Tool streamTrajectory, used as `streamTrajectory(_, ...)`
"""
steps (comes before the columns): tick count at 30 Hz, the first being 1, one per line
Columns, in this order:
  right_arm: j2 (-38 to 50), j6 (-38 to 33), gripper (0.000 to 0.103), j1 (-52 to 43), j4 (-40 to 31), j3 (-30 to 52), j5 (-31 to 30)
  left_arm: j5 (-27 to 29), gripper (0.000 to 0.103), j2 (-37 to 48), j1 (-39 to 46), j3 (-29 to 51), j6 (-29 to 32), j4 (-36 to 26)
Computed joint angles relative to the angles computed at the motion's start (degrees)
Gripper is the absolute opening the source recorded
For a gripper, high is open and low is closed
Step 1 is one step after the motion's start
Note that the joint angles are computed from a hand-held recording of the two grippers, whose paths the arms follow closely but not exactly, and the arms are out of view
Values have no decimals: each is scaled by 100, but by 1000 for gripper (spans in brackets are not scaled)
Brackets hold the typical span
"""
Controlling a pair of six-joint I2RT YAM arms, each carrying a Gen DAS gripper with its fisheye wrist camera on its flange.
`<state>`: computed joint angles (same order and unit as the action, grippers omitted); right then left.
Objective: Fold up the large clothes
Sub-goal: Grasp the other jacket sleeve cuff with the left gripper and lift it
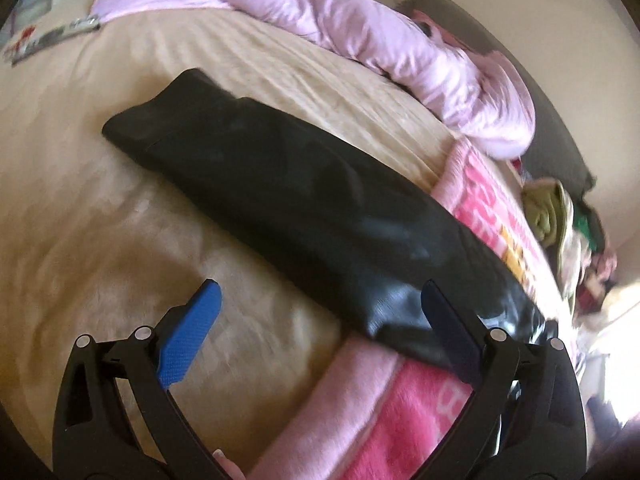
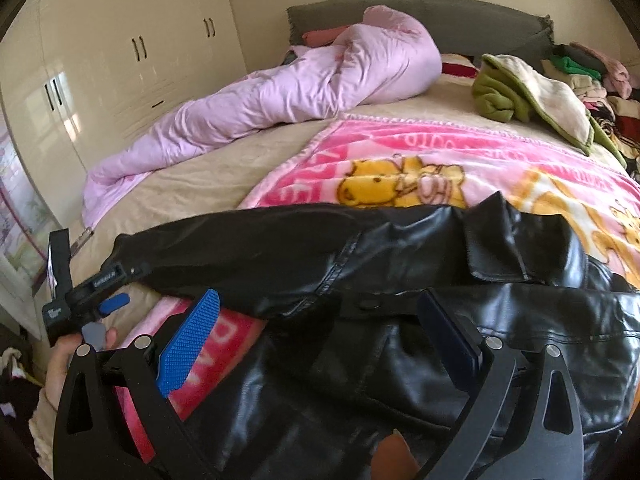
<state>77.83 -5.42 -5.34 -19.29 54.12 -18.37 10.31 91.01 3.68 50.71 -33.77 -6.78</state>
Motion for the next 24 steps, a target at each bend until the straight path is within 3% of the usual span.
streamTrajectory(8, -66, 31, 99, 71, -115, -192, -102, 436, 93, 508, 461, 55, -740, 774)
streamTrajectory(12, -208, -7, 99, -61, -168, -305, -162, 369, 89, 610, 522, 122, -972, 913)
streamTrajectory(14, -273, 0, 99, -145, -178, -348, -222, 93, 65, 606, 476, 196, -928, 756)
streamTrajectory(15, -301, 11, 99, -207, -186, -364, -253, 99, 43, 642, 505, 222, -910, 741)
streamTrajectory(16, -325, 29, 99, -263, -189, -379, -280, 134, 32, 658, 546, 206, -930, 749)
streamTrajectory(17, -351, 45, 99, -320, -189, -400, -326, 235, 28, 648, 609, 148, -929, 826)
streamTrajectory(19, -371, 93, 99, -405, -186, -431, -380, 449, 10, 620, 697, 92, -908, 954)
streamTrajectory(24, -514, 158, 99, -775, -232, -610, -694, 552, 2, -82, 687, -133, -634, 1065)
